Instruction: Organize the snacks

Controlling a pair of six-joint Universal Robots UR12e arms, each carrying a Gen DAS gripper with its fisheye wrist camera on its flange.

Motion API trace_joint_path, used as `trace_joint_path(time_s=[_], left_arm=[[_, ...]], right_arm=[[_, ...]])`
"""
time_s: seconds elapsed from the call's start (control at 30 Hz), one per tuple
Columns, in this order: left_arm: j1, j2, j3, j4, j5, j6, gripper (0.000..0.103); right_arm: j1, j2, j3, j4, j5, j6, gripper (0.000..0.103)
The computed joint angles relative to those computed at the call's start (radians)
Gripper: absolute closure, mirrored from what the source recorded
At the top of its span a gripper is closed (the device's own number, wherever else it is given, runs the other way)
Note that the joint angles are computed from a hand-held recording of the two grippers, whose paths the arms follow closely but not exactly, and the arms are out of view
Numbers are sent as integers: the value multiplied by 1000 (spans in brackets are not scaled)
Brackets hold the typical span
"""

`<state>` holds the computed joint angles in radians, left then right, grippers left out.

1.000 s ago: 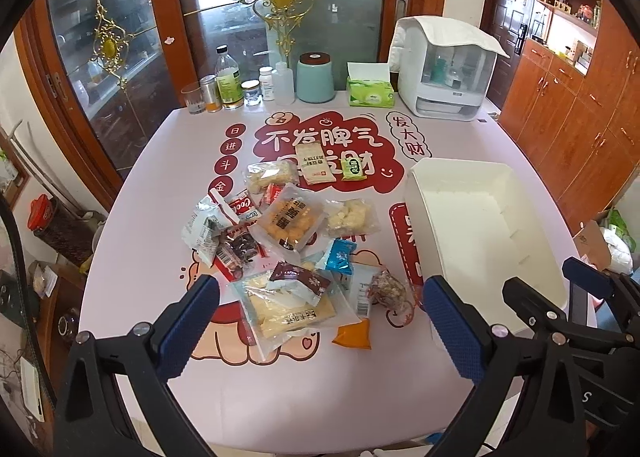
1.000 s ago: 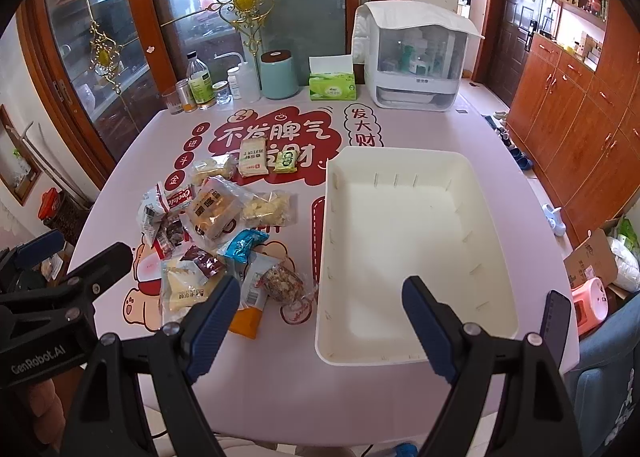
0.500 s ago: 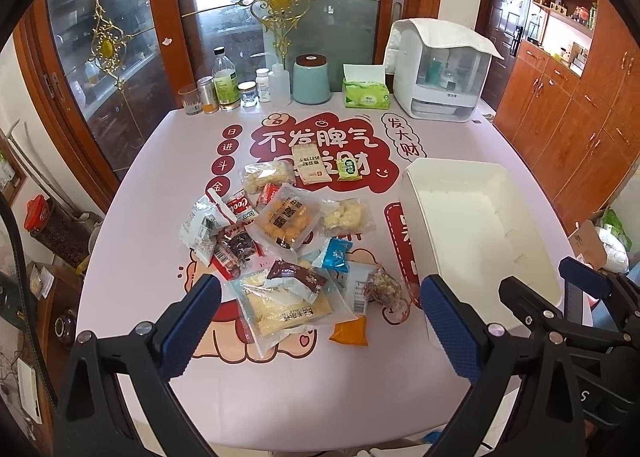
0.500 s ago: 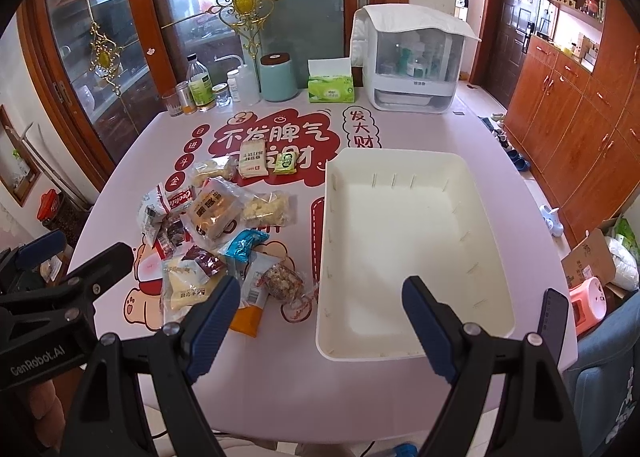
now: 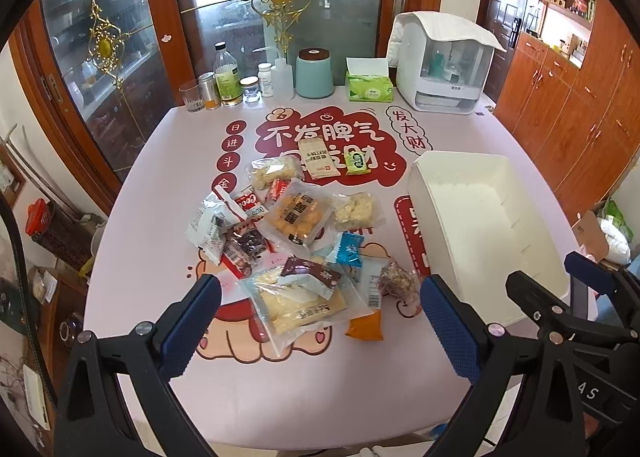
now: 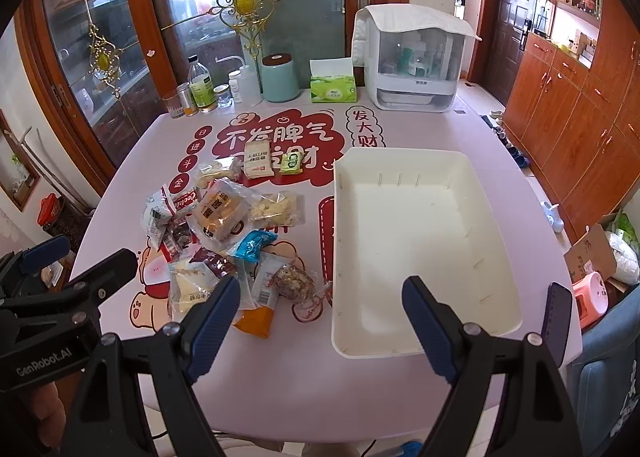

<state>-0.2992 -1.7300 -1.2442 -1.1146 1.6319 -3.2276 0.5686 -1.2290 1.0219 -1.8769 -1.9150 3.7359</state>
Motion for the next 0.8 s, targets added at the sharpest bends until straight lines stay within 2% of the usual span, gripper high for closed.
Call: trace_joint_path(time_s=[0.2,0.37,0.47,0.57,0.8], left_arm=[[45,6,-7,23,-61,14,4],[61,8,-15,71,-30,69,4],[75,1,2,41,-39,101,3],[94,-6,19,6,-94,123,3],[124,-9,14,37,-105,158,3]], right_arm=[[8,21,-32,14,-28,38,19],[14,41,-63,20,-70,67,19],[17,61,-93,24,-78,74,19],[21,83,-126,28,-80,69,19],[32,149,-227,55,-85,53,19]])
